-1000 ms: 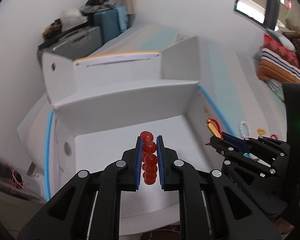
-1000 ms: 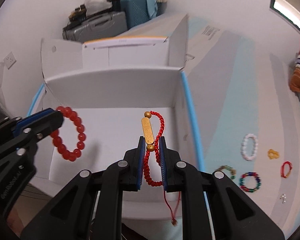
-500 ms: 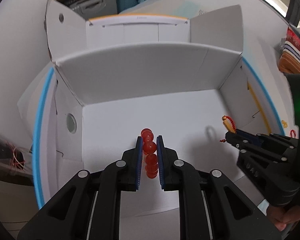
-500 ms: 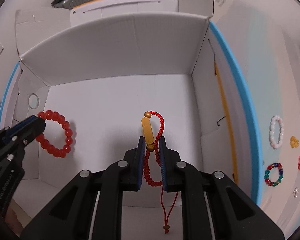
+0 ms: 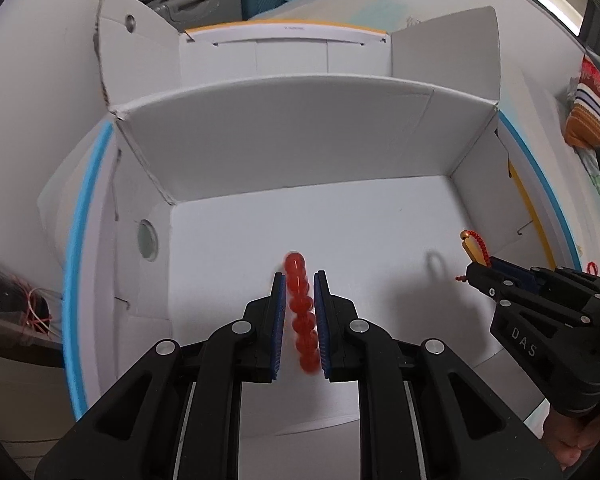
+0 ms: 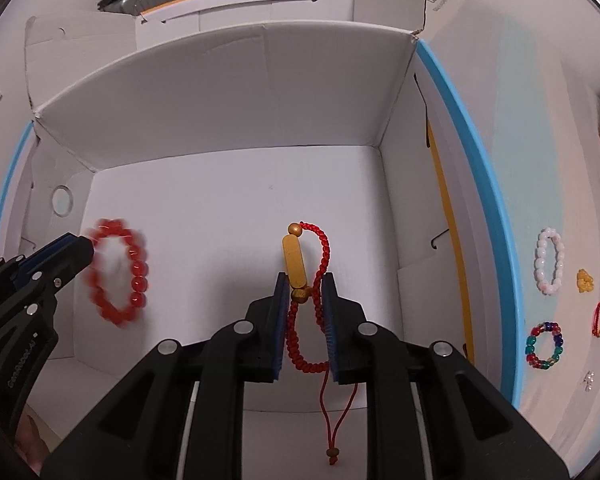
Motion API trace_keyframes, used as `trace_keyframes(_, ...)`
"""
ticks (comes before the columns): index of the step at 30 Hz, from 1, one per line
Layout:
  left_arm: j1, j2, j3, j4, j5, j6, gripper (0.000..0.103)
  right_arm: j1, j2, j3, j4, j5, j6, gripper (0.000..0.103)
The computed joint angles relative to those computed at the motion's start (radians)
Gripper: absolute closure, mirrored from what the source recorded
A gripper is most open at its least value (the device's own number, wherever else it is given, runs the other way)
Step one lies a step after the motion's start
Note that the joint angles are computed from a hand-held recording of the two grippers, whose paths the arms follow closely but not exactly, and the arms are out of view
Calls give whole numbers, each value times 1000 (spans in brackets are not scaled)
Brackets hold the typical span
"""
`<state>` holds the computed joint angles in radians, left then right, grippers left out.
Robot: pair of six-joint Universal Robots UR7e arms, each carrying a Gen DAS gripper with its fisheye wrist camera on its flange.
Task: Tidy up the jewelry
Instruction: 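Open both tools to drop the bracelets into the box, then move both tools back from the box toward the remaining jewelry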
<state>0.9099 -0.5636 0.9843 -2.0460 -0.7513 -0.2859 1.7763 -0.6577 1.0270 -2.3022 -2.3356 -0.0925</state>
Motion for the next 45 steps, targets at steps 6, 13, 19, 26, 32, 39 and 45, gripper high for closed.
trace_keyframes(6,-17,-26,41,-36,38,8,59,7,-19,28,-46,25,-29,54)
trace_keyframes(13,-30,-65,102,-88,55,7,38,15,-42,64,-99,45,-60,42)
trace_keyframes(19,-48,-96,162,-165,70,24,14,31,-77,116,-198,45,-97,25)
trace_keyframes(26,-80,-120,234,-290,62,91,6,43,-158,241,-390,38,-185,11)
trace_keyframes(32,-116,-114,261,-363,33,133,6,44,-229,332,-530,-9,-260,9)
trace_keyframes(39,-154,-83,256,-399,-13,159,6,21,-324,422,-598,-30,-265,8)
trace_keyframes(45,-184,-41,232,-408,-45,178,6,0,-396,489,-642,-50,-276,8)
